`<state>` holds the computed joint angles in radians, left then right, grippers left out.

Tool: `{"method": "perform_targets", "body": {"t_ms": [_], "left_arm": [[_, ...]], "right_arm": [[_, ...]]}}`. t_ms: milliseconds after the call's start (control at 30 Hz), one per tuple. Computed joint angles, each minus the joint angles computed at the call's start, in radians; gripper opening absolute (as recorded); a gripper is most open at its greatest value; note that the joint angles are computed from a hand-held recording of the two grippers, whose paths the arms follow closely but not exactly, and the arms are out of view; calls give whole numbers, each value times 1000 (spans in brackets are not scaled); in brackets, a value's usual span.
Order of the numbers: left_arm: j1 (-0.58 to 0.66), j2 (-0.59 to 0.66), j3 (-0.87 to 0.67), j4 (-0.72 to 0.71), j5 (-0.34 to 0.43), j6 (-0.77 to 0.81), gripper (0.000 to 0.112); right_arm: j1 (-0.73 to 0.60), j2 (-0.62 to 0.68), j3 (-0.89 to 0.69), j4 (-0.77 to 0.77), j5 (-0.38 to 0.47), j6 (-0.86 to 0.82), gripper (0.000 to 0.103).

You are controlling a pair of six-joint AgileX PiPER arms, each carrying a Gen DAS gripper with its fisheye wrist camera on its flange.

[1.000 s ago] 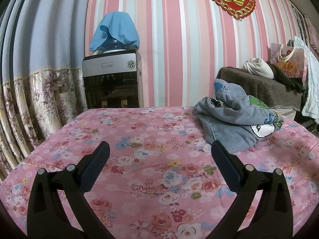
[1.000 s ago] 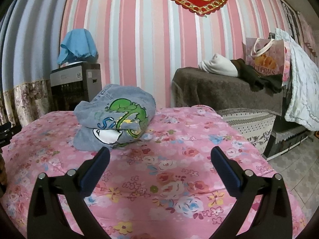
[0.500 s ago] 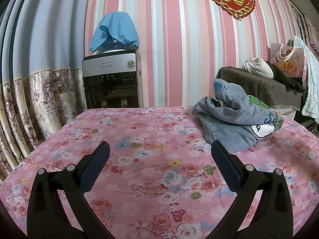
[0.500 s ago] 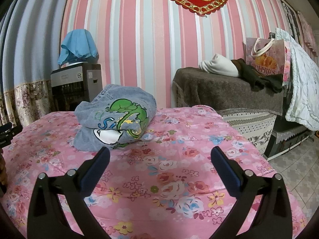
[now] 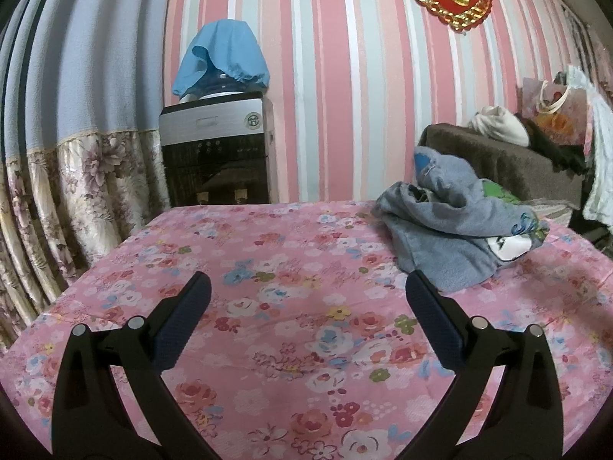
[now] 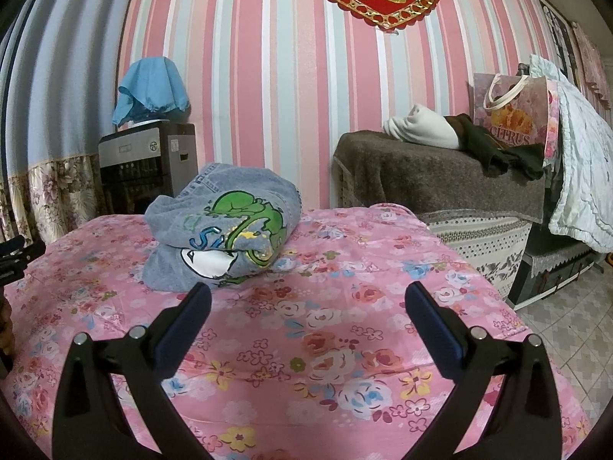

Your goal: Fold large clothes

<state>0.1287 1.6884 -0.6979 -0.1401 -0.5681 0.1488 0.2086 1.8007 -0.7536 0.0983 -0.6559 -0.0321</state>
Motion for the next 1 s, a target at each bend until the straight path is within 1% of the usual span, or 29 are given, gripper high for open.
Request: {"method": "perform_targets", "body": {"t_ms": [33,67,233,400,433,467,533,567,600,633,667,733,833,1000], "left_arm": [[-13,3,-6,-63,6,53,100],[-20,3,-10,-97,12,80,100],[-42,9,-22,-207,17,167,100],[-28,0,8,-130,-37,86,100],[-27,-1,10,-116,-38,80,100],[-24,1,3,-95,-22,72,100],[-7,6,-20,-35,34,32,100],[-7,5,-20,-41,35,35,100],[-6,2,-11,-41,20,30,100],[2,-4,8,-1,-10,-11,100],[10,-7,18,31,-23,-41,100],[26,-10,20,101,-18,-99,100],[22,-3,6,99,3,-93,100],[23,-1,0,96,13,-95,100]], "right_arm": [[-2,-1,1,-2,0,0,101],[-2,-1,1,-2,0,0,101],[-1,-1,0,-1,2,0,101],[0,-2,2,1,-2,-2,101],[-1,-1,1,0,-1,-1,101],[-1,-2,1,-1,0,0,101],[-1,-1,2,-1,-2,-1,101],[-2,-1,2,-2,0,0,101],[-2,-2,2,-2,-2,-1,101],[-2,-1,2,-1,-3,-1,101],[-2,0,1,-4,-2,2,101],[-6,-1,0,-11,0,6,101],[-6,-1,1,-11,0,5,101],[-5,-1,0,-10,-1,5,101]]}}
